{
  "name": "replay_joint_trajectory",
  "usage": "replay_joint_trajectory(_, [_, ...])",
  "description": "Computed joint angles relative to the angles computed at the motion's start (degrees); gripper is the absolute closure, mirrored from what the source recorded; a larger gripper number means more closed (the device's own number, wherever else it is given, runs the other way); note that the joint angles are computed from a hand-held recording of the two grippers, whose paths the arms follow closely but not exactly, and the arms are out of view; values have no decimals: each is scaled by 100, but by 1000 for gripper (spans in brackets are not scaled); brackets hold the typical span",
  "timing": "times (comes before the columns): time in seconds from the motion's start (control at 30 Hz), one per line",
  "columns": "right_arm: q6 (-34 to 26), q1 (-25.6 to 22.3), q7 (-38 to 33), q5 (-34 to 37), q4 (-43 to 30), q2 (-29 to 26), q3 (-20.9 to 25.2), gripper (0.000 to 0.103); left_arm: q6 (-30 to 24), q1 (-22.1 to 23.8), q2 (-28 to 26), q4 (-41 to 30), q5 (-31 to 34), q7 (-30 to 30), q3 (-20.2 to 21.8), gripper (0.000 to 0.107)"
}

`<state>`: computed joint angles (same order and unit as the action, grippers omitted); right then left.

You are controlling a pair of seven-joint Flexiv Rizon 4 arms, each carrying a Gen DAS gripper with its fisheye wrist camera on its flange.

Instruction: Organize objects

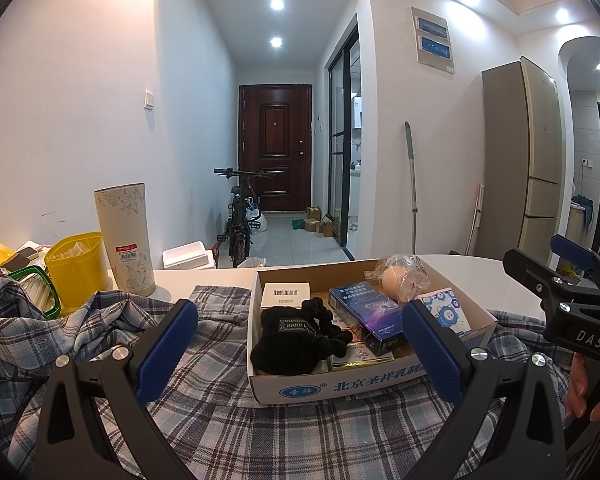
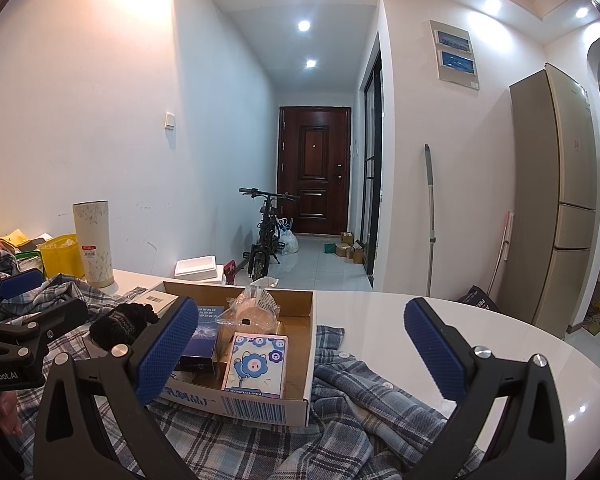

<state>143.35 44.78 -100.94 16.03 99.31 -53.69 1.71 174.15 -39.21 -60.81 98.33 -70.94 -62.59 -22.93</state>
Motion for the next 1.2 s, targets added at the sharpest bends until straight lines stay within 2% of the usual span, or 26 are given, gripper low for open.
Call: replay_joint_trajectory(1.2, [-54, -18, -18, -50, 98, 56, 1, 0, 0, 2, -5, -19, -6, 19, -13, 4])
